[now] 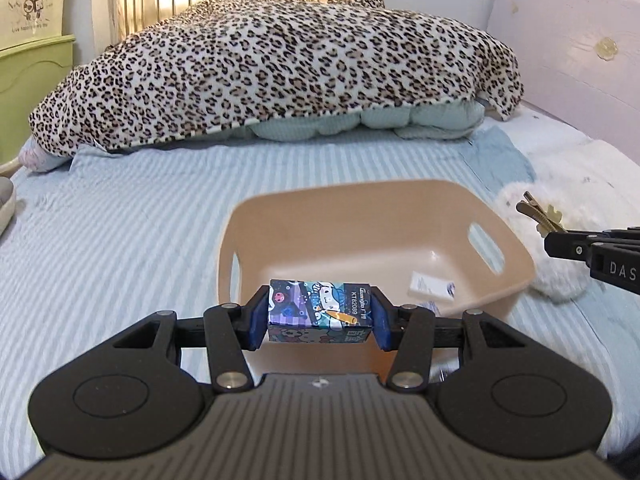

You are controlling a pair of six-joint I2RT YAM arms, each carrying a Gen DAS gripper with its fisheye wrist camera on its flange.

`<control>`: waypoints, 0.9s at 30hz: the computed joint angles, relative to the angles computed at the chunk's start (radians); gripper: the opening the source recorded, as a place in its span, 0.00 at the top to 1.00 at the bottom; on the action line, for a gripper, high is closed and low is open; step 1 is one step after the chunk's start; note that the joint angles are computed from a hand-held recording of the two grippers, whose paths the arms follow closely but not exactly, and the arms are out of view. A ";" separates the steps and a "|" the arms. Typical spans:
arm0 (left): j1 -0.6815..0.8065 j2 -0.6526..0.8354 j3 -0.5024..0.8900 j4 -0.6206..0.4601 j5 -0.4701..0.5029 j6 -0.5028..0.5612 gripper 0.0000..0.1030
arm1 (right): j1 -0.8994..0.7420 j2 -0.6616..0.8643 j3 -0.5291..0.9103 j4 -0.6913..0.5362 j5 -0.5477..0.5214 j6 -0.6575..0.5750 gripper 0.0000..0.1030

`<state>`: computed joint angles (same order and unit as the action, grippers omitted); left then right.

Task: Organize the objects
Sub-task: 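Lower both held items into the basket and open both tools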

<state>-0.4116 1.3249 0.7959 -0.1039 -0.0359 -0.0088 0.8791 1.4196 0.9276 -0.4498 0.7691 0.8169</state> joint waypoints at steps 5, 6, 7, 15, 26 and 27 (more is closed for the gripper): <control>-0.018 0.145 0.104 0.064 -0.079 0.009 0.49 | -0.082 0.070 0.027 0.109 -0.055 -0.089 0.95; -0.019 0.179 0.131 0.064 -0.090 0.008 0.49 | -0.098 0.090 0.036 0.125 -0.068 -0.105 0.95; -0.022 0.219 0.160 0.065 -0.105 0.008 0.49 | -0.112 0.114 0.048 0.137 -0.081 -0.120 0.95; -0.026 0.454 0.326 0.014 -0.145 -0.009 0.49 | -0.192 0.322 0.186 0.094 -0.171 -0.167 0.95; -0.001 0.440 0.279 0.017 -0.097 0.013 0.38 | -0.170 0.334 0.187 0.055 -0.183 -0.152 0.62; -0.003 0.419 0.268 0.013 -0.097 0.009 0.27 | -0.161 0.315 0.183 0.042 -0.172 -0.149 0.61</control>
<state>-0.4146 1.7438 1.0637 -0.0911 -0.1325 0.0005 0.7184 1.7347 1.1110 -0.4077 0.5971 0.6677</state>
